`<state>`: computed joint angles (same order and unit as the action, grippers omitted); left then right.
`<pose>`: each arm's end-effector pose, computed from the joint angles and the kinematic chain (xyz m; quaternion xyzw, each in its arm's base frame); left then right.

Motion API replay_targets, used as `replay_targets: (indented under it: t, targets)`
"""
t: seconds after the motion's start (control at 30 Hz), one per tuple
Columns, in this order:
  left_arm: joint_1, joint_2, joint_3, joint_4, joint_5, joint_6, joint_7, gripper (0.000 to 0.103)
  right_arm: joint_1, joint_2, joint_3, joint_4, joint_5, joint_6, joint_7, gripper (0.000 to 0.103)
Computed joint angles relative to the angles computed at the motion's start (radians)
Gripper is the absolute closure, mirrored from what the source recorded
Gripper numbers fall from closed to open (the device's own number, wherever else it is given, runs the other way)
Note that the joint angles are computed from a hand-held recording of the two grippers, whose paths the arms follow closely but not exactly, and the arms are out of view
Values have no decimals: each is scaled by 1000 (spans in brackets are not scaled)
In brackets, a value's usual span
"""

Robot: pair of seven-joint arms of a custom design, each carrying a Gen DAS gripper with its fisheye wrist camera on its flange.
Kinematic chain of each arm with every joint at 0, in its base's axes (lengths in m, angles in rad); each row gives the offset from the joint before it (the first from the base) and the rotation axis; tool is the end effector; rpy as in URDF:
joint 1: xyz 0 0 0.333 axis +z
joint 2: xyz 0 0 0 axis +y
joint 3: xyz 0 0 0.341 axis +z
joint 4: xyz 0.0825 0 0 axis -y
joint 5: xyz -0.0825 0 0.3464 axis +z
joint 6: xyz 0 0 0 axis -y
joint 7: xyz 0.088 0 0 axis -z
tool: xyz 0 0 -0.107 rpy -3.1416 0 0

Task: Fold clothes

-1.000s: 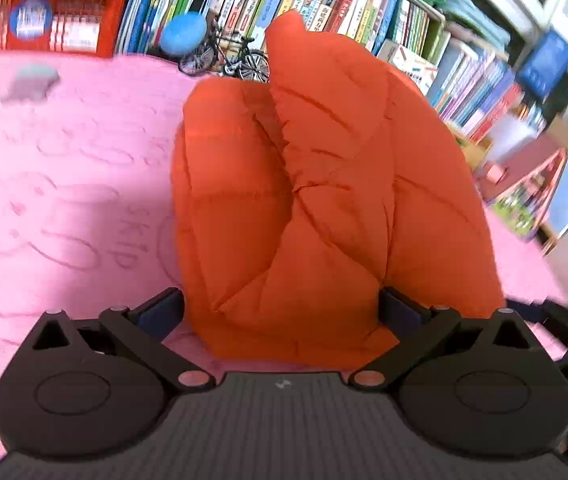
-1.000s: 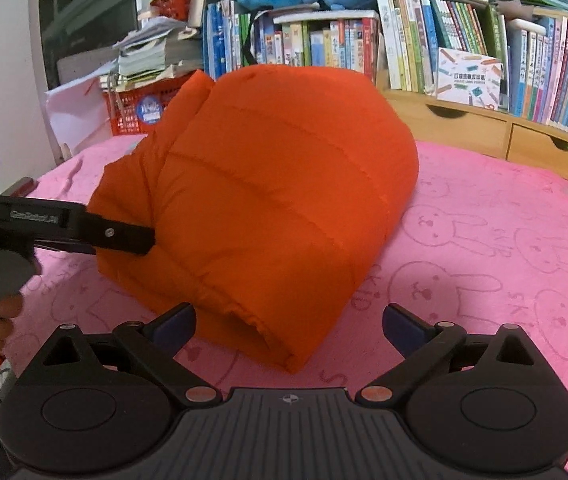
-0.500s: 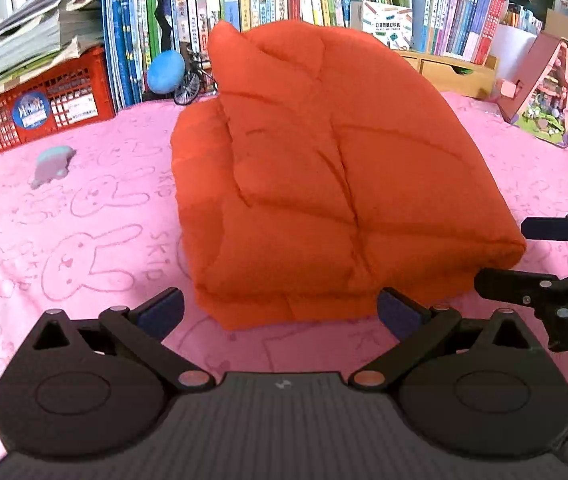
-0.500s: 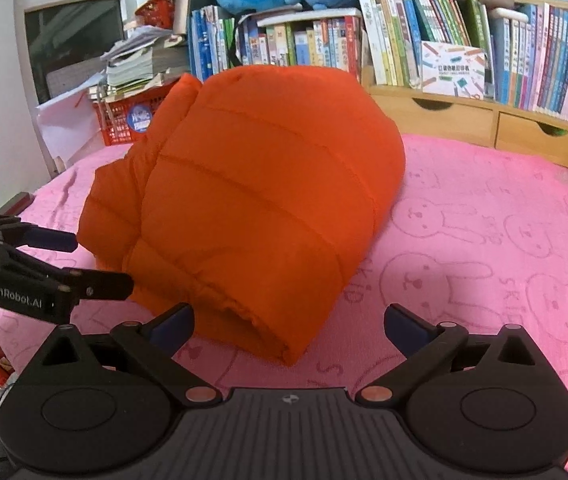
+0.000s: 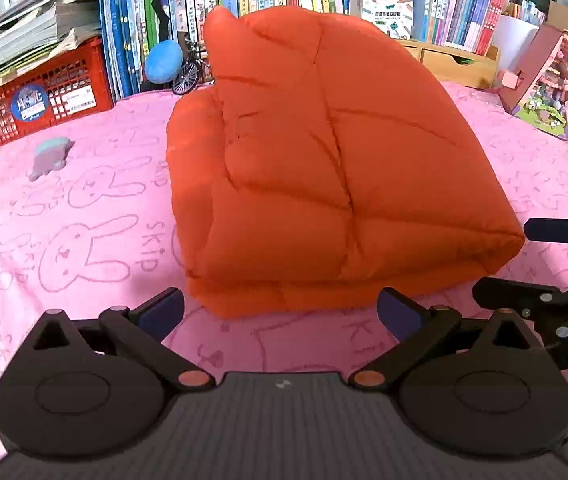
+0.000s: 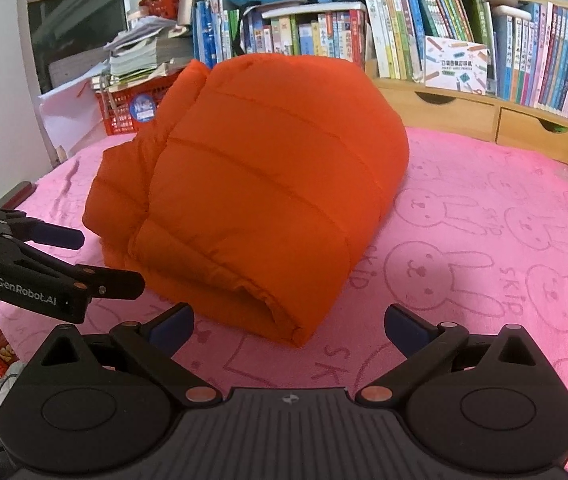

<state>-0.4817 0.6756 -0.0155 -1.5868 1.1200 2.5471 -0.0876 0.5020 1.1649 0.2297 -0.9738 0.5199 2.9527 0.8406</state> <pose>0.6168 -0.3456 0.3067 -0.7439 0.5542 -0.2181 0.3031 0.6868 0.4419 0.2607 -0.8279 0.3560 -0.1169 0.4173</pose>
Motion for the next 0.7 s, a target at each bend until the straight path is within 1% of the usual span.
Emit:
replay_targets:
  t: [0.23, 0.57, 0.7]
  targets:
    - [5, 5, 0, 8, -3, 12, 4, 0, -2, -4, 9, -5, 2, 9, -13, 0]
    - [10, 6, 8, 9, -7, 39, -9, 0, 7, 4, 3, 15, 0, 1, -5, 0]
    - [12, 9, 8, 13, -18, 35, -14, 0, 6, 9, 8, 29, -2, 1, -9, 0]
